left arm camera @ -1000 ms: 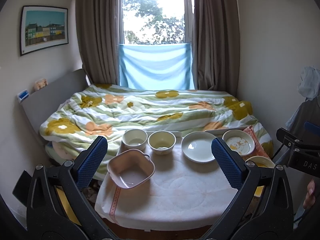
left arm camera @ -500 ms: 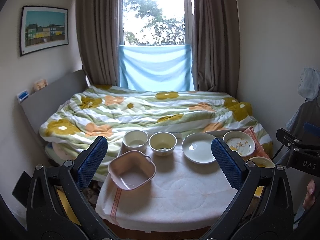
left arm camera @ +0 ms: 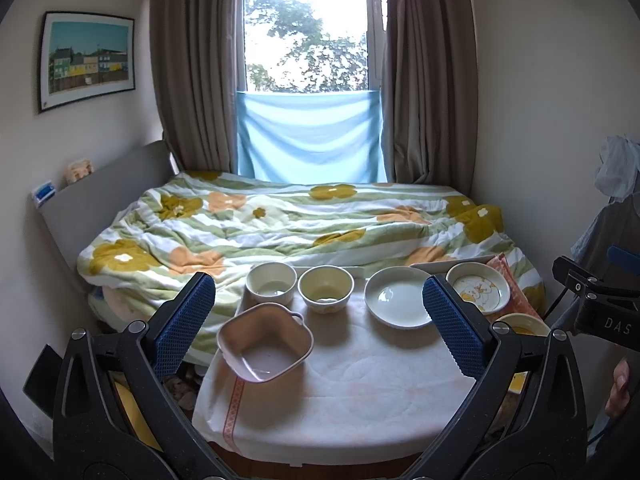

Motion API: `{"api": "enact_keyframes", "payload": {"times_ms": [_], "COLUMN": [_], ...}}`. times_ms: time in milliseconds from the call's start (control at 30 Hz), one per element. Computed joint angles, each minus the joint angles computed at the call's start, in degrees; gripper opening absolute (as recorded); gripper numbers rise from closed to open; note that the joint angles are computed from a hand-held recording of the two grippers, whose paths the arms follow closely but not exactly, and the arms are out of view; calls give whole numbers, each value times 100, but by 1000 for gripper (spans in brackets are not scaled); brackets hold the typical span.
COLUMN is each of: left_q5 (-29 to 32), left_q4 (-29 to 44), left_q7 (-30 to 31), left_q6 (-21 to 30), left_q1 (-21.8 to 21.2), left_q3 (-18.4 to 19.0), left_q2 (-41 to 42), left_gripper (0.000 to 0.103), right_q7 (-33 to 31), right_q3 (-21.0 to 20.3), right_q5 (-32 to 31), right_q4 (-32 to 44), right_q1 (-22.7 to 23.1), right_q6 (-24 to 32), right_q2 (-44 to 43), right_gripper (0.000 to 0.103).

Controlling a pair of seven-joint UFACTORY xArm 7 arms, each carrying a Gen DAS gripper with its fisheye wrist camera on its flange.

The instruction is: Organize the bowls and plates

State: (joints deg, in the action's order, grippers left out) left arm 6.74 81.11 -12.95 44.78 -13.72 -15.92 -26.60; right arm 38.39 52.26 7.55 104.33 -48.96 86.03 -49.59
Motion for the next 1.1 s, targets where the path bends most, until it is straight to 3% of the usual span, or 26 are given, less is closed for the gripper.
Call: {"api": "enact_keyframes", "payload": {"times_ms": [1100], "left_q5": [-151], "left_q4": [-82], "left_q7": [161], "left_q6": [-48], "left_q1": [-16], "left_q3": [124], "left_q2": [-62], "left_gripper": [103], "right_q7": [14], "right_q3": [8], "right_q5": [-9], "right_q4": [-21], "right_q1": [-19], "right_q6": [-9], "right_q2": [-44], "right_gripper": [103]}}
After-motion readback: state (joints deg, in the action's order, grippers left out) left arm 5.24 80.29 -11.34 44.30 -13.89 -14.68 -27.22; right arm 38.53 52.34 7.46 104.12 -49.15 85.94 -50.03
